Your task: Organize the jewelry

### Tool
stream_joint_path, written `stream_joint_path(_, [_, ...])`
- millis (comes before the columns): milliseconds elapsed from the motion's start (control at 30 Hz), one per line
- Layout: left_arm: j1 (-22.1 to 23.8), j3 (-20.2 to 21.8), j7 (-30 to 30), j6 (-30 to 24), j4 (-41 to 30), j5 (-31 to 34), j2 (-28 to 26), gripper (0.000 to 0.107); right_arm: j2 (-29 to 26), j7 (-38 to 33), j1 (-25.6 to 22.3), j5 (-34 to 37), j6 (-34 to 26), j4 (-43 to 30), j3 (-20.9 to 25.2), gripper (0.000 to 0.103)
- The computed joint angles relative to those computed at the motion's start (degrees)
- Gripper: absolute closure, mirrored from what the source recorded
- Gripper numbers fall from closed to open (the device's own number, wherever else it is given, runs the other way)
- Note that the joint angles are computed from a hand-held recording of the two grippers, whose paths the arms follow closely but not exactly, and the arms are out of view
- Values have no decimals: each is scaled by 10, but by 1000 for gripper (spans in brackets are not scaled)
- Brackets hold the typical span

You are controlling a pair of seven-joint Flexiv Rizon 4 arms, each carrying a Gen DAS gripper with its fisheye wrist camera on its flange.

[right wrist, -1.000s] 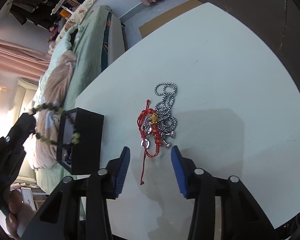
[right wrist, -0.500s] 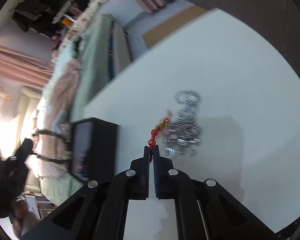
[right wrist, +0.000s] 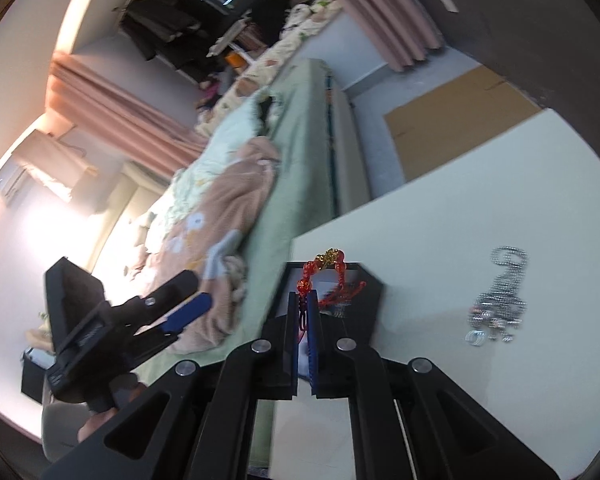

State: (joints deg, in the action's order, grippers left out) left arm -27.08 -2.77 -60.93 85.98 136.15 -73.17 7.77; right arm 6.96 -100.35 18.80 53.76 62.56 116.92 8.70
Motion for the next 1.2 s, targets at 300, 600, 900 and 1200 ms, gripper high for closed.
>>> stream_joint_path(300, [6, 12, -29, 24, 17, 3, 12, 18, -50, -1, 16, -10, -21, -44, 19, 70])
stream_joint_path(600, [2, 14, -34, 23, 13, 0, 8, 18, -18, 37, -12, -23, 3, -5, 17, 26])
stream_joint_path(900, [3, 0, -70, 15, -2, 57, -12, 18, 33, 67, -28, -70, -8, 43, -14, 20])
stream_joint_path(1200, [-4, -29, -81, 5, -41, 96, -59, 18, 60, 114, -48, -131, -24, 74, -46, 11])
